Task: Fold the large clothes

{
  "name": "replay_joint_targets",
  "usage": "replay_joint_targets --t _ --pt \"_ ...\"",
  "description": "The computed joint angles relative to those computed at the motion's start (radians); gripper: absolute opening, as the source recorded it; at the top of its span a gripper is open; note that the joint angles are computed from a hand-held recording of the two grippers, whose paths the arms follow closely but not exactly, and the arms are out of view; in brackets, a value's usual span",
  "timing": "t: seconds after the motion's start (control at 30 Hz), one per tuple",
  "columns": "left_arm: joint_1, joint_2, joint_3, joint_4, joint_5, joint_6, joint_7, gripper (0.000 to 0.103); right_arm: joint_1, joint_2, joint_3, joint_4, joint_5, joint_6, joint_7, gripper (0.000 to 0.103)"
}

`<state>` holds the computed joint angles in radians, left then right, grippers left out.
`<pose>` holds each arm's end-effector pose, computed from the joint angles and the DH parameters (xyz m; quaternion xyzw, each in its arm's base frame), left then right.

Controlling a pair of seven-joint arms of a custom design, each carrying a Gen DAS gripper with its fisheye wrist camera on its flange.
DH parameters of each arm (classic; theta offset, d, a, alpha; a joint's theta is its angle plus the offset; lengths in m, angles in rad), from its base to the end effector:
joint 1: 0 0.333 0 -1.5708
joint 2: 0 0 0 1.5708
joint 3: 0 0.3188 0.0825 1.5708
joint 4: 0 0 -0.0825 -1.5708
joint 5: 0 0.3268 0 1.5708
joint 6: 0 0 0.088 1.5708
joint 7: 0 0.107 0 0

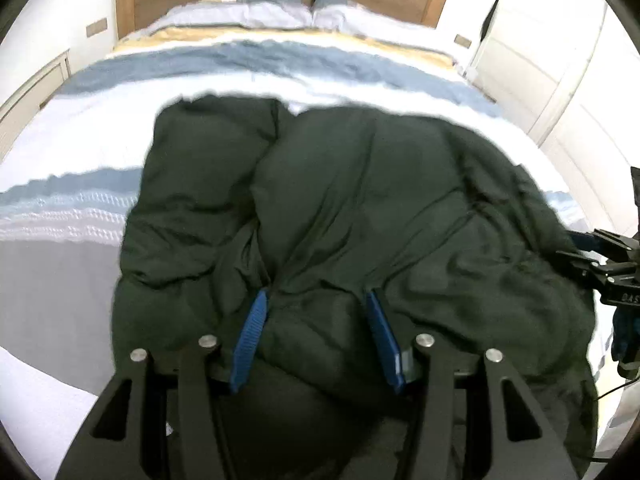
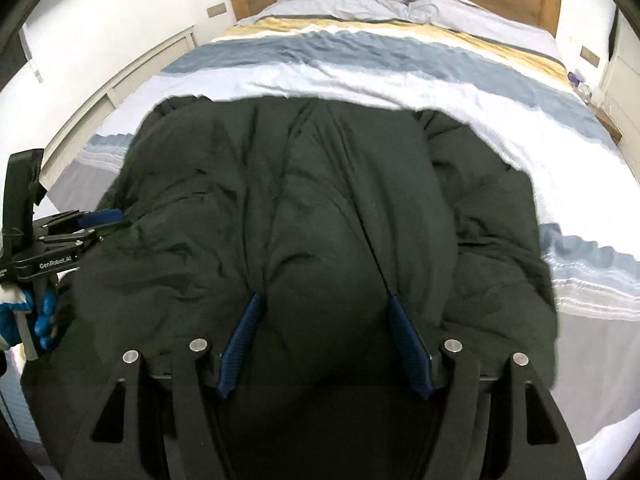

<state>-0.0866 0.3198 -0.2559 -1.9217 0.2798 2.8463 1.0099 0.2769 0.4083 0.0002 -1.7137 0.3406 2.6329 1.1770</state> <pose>0.5815 -0.2058 0.4385 -0.6778 0.6682 -0.2727 0.1403 0.6296 0.1705 0.4404 -0.8054 0.5249 -0.1081 0.2532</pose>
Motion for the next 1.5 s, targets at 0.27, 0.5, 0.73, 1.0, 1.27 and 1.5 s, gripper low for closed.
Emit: replay_joint_targets --t 0.27,0.5,0.73,1.0,1.27,1.5 --pt "-0.045 0.081 0.031 0.180 0.061 -0.018 -0.058 0.051 0.018 0.039 0.006 0.104 -0.001 0.031 -0.001 0.067" --pt "-0.100 0.271 0.069 0.389 0.120 -0.140 -0.053 0.057 0.063 0.234 -0.051 0.314 -0.092 -0.038 0.115 0.070" --pt "-0.058 0.347 0.040 0.405 0.106 -0.079 -0.033 0.057 0.027 0.328 -0.020 0.383 -0.054 -0.074 0.098 0.071" --pt "-0.045 0.202 0.015 0.295 0.058 -0.111 -0.015 0.058 0.037 0.186 -0.018 0.245 -0.077 -0.064 0.097 0.070" --pt "-0.056 0.009 -0.008 0.030 0.067 0.019 -0.044 0.058 0.010 -0.048 0.057 -0.042 0.059 0.033 -0.054 0.071" --pt "-0.104 0.039 0.040 -0.008 0.149 0.035 -0.122 0.058 0.033 -0.008 0.034 -0.090 0.041 0.033 -0.061 0.072"
